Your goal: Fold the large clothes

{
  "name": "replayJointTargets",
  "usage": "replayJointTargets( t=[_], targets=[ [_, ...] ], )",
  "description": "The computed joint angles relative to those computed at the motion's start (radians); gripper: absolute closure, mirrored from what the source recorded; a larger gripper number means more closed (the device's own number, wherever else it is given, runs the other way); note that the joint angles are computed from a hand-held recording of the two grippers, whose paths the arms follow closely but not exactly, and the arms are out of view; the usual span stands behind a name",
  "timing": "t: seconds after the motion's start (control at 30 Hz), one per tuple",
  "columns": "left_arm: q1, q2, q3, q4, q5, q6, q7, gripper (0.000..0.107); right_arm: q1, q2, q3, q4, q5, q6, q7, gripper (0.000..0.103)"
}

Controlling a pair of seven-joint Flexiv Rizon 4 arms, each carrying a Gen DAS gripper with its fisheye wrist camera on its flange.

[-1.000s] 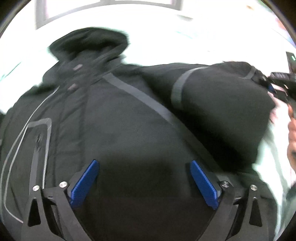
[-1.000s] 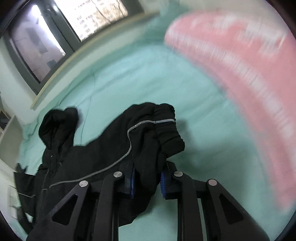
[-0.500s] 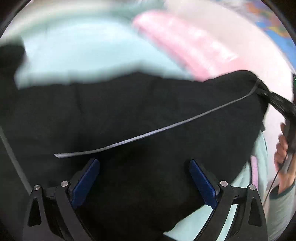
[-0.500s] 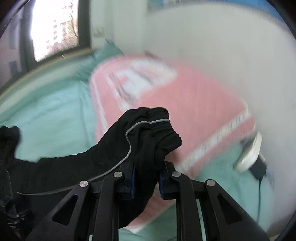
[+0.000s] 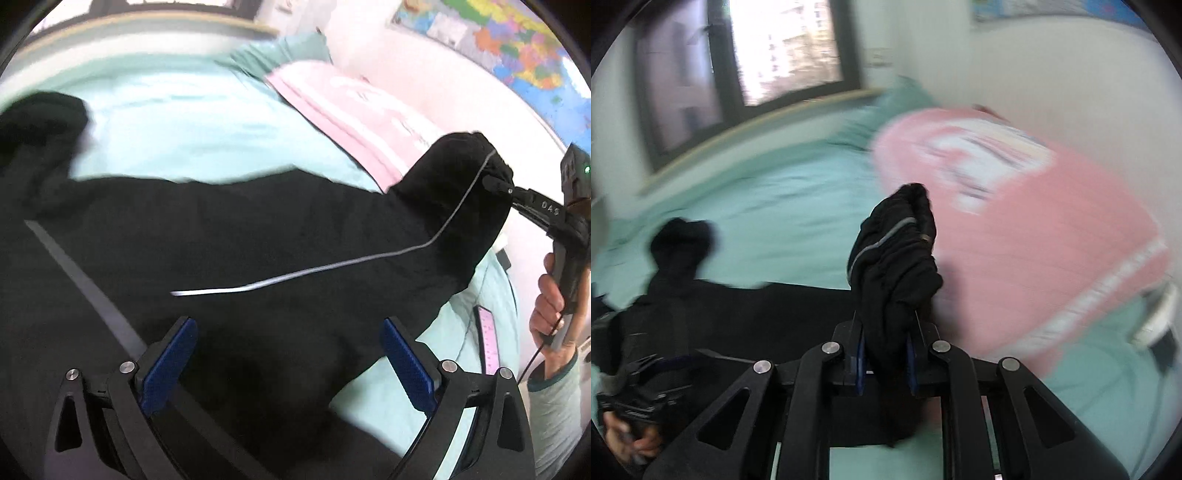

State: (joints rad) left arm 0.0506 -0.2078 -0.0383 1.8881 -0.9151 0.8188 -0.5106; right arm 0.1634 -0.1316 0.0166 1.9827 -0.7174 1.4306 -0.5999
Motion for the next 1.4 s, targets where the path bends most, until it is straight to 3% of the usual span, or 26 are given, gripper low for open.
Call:
replayJointTargets(
  t=[0.07,0.17,0.27,0.4,0.47,0.57,0.7,0.83,0.93,1.0,1.1,1.17,1.23,1.33,1.4],
  targets=[
    [0.019,0.045,0.026,0.034,-0.021,0.017,0.030,0.008,0.037,-0.030,0.045,-0.055,0.057,-0.012,-0.046,0.085],
    [0.061,0.065,0.066,0.038,-0.057,0.026,0.042,0.008,0.148,-0.066,0.005,-0.107,-0.118,-0.063,0.102,0.085],
    [0.129,0.061,0.105,0.028,-0.092,-0.018,0.033,0.008,0.232,-0.141,0.027,-0.191,-0.175,-0.087,0.118,0.085],
    [0.186,0.051,0.141,0.032,-0.050,0.059,0.017,0.008,0.344,-0.261,0.074,-0.314,-0.096,-0.133,0.046,0.085],
    [0.200,0.065,0.156,0.075,-0.037,0.144,-0.013,0.008,0.401,-0.342,0.092,-0.393,-0.042,-0.175,0.001,0.085],
    [0.223,0.064,0.146,0.138,-0.144,0.271,0.021,0.008,0.466,-0.455,0.104,-0.506,0.033,-0.237,-0.064,0.085],
    [0.252,0.033,0.122,0.152,-0.300,0.235,0.109,0.008,0.494,-0.571,0.135,-0.613,0.146,-0.300,-0.175,0.085],
    [0.249,0.001,0.112,0.155,-0.322,0.254,0.150,0.008,0.542,-0.604,0.066,-0.613,0.167,-0.278,-0.181,0.085],
    [0.233,0.003,0.105,0.172,-0.306,0.289,0.177,0.008,0.519,-0.614,0.106,-0.643,0.238,-0.295,-0.239,0.079],
    [0.232,0.004,0.104,0.168,-0.296,0.277,0.168,0.008,0.507,-0.584,0.122,-0.627,0.280,-0.309,-0.265,0.078],
    [0.248,0.021,0.116,0.159,-0.270,0.203,0.138,0.008,0.511,-0.479,0.091,-0.496,0.283,-0.212,-0.247,0.078],
    [0.260,0.037,0.122,0.147,-0.267,0.133,0.127,0.008,0.548,-0.401,0.009,-0.374,0.213,-0.113,-0.175,0.065],
    [0.266,0.050,0.127,0.126,-0.251,0.051,0.111,0.008,0.585,-0.342,-0.073,-0.283,0.121,-0.050,-0.075,0.057],
    [0.281,0.047,0.135,0.077,-0.196,-0.121,0.078,0.008,0.547,-0.298,-0.060,-0.216,0.091,0.005,-0.028,0.057],
    [0.296,0.019,0.139,0.027,-0.140,-0.237,-0.001,0.008,0.529,-0.267,-0.059,-0.170,0.070,0.035,0.002,0.057]
  ],
)
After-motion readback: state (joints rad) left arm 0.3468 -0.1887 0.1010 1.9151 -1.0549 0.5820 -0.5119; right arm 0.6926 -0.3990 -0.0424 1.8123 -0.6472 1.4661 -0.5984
